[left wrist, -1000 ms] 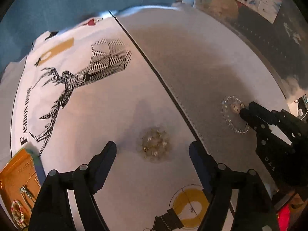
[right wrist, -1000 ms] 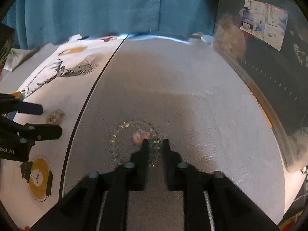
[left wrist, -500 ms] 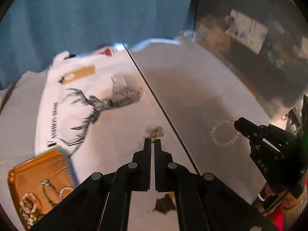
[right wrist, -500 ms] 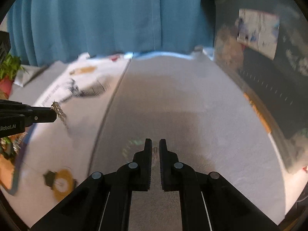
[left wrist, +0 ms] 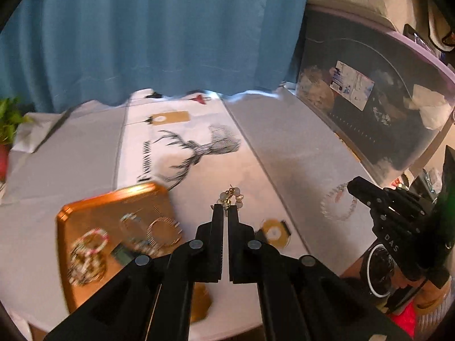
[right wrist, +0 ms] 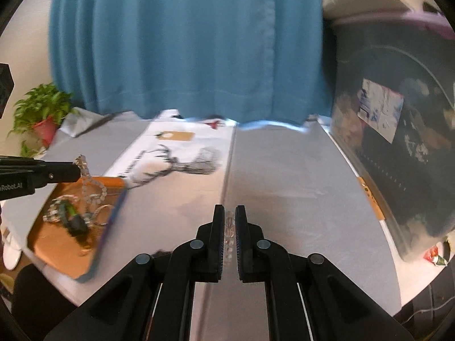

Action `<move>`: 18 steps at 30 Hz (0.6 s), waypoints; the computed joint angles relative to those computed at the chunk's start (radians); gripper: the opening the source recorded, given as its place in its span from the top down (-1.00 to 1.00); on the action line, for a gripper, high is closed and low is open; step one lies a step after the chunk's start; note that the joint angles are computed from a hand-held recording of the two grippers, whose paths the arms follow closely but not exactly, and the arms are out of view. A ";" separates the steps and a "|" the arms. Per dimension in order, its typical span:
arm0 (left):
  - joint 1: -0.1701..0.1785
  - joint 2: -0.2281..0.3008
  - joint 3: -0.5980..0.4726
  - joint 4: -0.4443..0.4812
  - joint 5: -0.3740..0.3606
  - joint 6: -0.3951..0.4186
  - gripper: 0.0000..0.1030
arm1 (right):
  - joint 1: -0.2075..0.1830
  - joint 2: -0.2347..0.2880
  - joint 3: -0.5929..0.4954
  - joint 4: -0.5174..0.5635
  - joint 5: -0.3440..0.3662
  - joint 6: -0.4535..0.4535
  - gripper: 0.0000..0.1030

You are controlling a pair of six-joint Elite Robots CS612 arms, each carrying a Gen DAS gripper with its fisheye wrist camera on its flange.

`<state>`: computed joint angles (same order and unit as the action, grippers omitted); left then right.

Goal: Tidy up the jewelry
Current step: 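Carry the earring and clear bracelet over the copper tray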

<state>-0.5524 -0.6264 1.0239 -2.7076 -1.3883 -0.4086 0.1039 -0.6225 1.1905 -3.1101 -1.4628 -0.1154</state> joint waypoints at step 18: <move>-0.027 -0.221 0.422 -0.221 0.119 -0.094 0.99 | 0.103 -0.129 0.227 -0.129 0.099 -0.039 0.85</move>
